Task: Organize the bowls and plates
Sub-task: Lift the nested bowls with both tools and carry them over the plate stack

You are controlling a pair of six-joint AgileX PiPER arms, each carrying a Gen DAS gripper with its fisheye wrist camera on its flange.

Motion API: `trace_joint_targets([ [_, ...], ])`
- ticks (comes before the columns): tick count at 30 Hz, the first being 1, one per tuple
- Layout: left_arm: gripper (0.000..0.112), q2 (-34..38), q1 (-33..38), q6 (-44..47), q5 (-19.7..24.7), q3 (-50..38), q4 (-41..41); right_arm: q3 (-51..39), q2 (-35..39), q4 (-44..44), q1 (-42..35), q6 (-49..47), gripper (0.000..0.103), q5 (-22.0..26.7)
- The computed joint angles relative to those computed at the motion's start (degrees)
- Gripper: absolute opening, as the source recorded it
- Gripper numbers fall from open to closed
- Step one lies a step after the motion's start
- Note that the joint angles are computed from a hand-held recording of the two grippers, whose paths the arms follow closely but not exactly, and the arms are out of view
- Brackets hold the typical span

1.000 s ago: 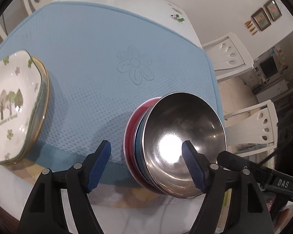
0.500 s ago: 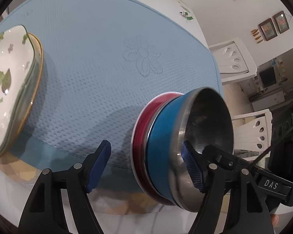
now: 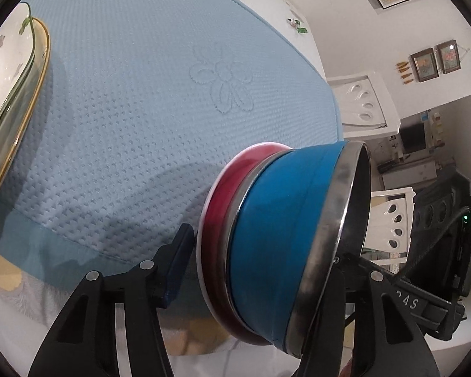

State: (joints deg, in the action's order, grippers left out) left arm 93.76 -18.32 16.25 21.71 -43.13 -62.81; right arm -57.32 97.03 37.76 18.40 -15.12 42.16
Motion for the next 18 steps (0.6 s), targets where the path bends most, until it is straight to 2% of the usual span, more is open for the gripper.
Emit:
trace_joint_targets([
  [4,0.051,-0.1,0.0,2.5,-1.3,0.7,-3.3,-0.1,-0.7,-2.8,1.9,2.2,0.044,-1.5],
  [6,0.050,-0.9,-0.2,2.0,-1.9,1.3,-2.5,-0.1,-0.9,-3.1,2.2,2.4,0.044,-1.8],
  [11,0.048,-2.7,-1.3,-9.3,-2.1,0.2,11.0,0.9,-2.7,-4.3,2.8,1.6,0.041,-2.5],
  [16,0.048,-5.2,-1.6,-16.9,-2.1,0.1,19.1,0.3,-3.7,-4.2,3.3,2.3,0.042,-2.2],
  [18,0.048,-6.3,-1.0,-19.1,-0.8,-0.1,21.8,-0.6,-4.0,-5.1,3.6,3.8,0.042,-0.9],
])
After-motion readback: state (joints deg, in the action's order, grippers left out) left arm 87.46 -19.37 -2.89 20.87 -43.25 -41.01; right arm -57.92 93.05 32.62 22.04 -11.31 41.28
